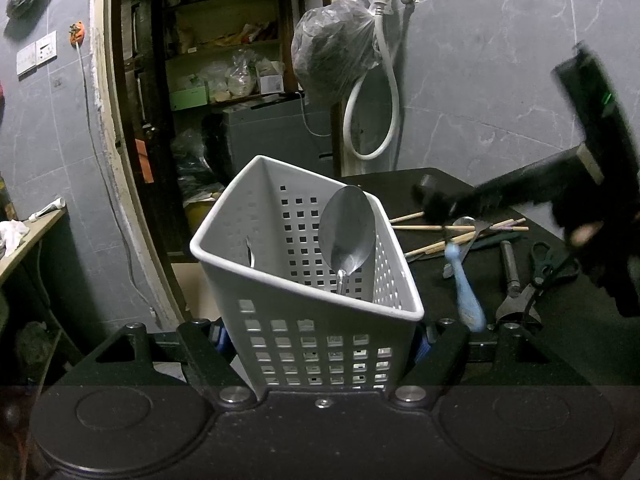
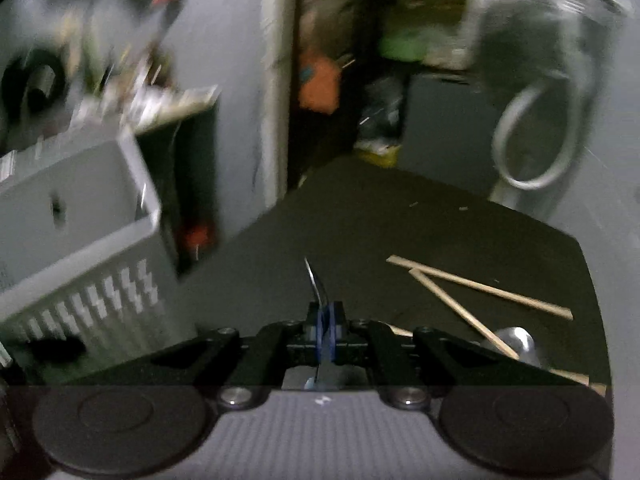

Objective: Organize utensils
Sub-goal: 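Lower the child spoon into the caddy held by the left gripper and release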

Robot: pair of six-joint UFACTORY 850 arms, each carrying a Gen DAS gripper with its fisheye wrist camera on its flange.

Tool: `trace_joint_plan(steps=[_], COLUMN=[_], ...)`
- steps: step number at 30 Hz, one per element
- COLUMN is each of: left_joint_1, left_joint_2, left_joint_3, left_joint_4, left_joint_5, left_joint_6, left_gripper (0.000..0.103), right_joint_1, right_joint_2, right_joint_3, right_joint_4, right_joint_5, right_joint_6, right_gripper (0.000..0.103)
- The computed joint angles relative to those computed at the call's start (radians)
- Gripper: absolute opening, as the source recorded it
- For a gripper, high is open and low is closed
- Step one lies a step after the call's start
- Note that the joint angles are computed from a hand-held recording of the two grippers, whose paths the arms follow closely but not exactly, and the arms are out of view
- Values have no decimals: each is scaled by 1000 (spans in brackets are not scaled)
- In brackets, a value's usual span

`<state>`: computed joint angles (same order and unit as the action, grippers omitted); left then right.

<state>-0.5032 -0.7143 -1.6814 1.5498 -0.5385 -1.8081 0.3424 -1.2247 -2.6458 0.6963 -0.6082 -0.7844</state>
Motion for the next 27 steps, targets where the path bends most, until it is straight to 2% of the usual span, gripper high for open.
trace_joint_plan(steps=[2, 6, 9, 13, 20, 24, 27], left_joint_1=[1, 1, 1, 1, 1, 0, -2], left_joint_2=[1, 2, 4, 4, 5, 5, 9], left_joint_3=[1, 3, 6, 6, 8, 9, 14], left_joint_4=[2, 8, 13, 12, 13, 12, 15], left_joint_5=[3, 5, 5, 5, 5, 5, 4], left_joint_6=[-1, -5, -8, -6, -7, -8, -11], left_gripper=[78, 78, 78, 78, 77, 77, 77], right_joint_1=[-23, -58, -76, -84, -47, -20, -5], right_joint_2=[81, 156, 190, 221, 235, 223, 205], right_joint_3=[140, 277, 344, 390, 387, 368, 348], right_joint_4=[176, 511, 776, 1011, 1212, 1189, 1143], right_joint_5=[56, 101, 91, 26, -64, -101, -98], right_joint_6=[-40, -188, -384, -573, -812, -868, -869], right_gripper=[5, 5, 5, 5, 5, 5, 5])
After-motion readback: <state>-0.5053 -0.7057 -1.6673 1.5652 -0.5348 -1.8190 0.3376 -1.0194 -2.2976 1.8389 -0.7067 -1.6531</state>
